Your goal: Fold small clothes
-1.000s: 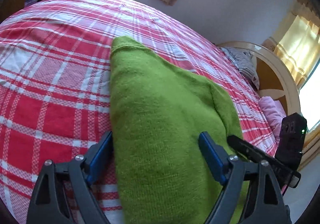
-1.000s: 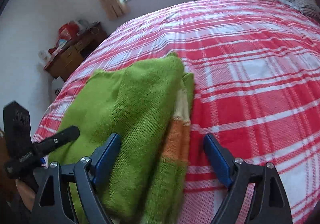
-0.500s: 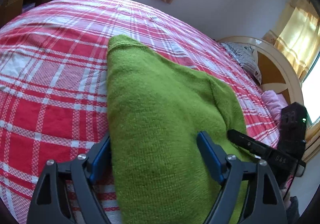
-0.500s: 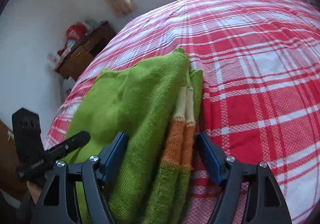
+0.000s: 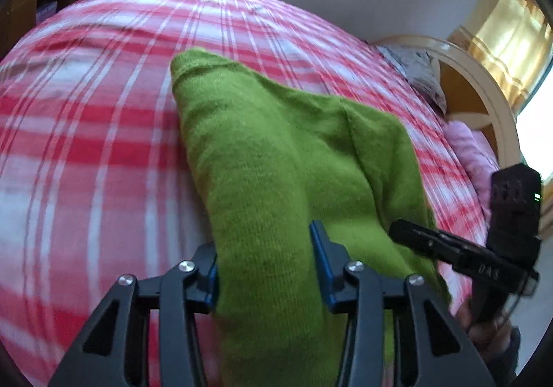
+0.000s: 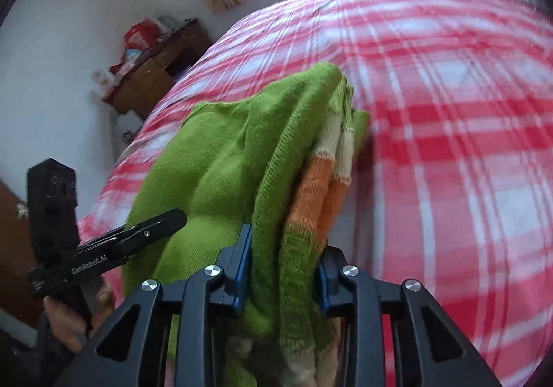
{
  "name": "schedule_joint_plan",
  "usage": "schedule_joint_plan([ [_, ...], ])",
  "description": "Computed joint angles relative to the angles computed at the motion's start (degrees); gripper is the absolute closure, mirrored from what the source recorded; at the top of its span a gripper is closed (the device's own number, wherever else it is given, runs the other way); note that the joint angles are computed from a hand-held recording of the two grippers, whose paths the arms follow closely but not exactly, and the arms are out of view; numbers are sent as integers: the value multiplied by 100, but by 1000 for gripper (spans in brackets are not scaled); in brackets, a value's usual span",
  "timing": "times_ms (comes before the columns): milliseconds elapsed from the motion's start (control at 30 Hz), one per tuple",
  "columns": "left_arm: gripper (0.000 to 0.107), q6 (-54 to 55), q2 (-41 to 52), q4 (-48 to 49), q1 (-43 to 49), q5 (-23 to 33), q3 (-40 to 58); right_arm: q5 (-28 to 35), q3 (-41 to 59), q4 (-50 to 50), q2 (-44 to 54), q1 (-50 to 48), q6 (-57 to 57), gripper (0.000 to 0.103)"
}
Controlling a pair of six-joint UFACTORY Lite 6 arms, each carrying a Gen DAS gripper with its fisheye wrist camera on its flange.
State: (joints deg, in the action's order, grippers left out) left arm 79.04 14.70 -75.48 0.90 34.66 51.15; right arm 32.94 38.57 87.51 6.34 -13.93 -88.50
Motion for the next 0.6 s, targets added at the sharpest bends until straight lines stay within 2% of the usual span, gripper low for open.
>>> schedule_joint_plan([
  [133,62,-16,-1227,730,680,510,-1188,680,-1519,-499,-1413,-453,-33,71],
  [200,57,70,-1648,859,952,611,-1560,872,-1984,-518,-1843,-605,-93,71],
  [267,50,329,-1801,671,1027,528,-1712,731,-2328,-316,-2251,-566,-253,71],
  [333,39,394,-1609,471,915,332,-1576,233,-2472,87,-2512,-261,-353,69],
  [400,38,550,-1148,128,823,314,-1253,-185,-2407,429,-2462,1,-332,56],
  [433,38,602,-888,1,753,354,-1061,-319,-2363,804,-2401,55,-463,44],
  [467,36,635,-492,-71,662,405,-747,-280,-2320,1020,-2339,-16,-608,37],
  [533,30,597,72,-137,535,453,-337,158,-2062,1327,-1866,-300,-968,34],
  [600,25,902,239,-495,561,628,-284,617,-1629,1447,-993,-400,-1177,33],
])
